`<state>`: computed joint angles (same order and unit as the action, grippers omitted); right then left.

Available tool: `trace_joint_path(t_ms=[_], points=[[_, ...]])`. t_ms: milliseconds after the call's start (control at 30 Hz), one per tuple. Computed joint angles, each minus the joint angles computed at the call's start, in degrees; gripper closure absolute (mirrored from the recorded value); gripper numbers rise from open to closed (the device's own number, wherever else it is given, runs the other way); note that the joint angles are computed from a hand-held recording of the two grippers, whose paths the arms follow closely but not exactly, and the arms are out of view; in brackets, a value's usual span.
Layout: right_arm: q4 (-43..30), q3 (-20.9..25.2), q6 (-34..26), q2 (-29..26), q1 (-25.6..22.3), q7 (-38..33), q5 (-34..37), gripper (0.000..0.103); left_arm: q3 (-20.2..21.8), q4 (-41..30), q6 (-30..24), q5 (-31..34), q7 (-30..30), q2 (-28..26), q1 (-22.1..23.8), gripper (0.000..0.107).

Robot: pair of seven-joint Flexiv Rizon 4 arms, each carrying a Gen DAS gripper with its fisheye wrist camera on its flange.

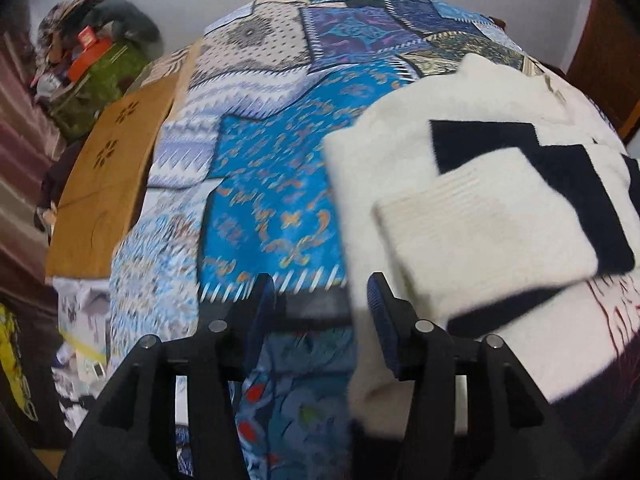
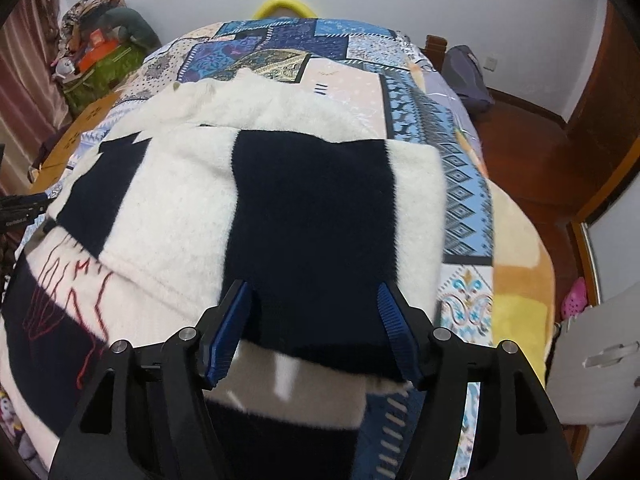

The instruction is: Fold small clothes

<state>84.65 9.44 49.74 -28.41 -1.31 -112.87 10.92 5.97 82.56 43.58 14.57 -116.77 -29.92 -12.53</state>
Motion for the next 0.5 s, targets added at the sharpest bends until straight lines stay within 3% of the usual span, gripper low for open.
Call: trace_joint_path(t_ms=[333,500], points=[[6.8,0.4,2.7,8.0,-1.9,-7.1,3.2,0.031,-0.8,12.6,4.3,1.8,-2.7,10.6,-0.8,0.052],[9.3,0.3,-0.3,10.9,-2.9,-9.6,7.5,0.029,-2.9,18.4,6.4,-0.3,-3.7,14.4,-0.3,0.049]])
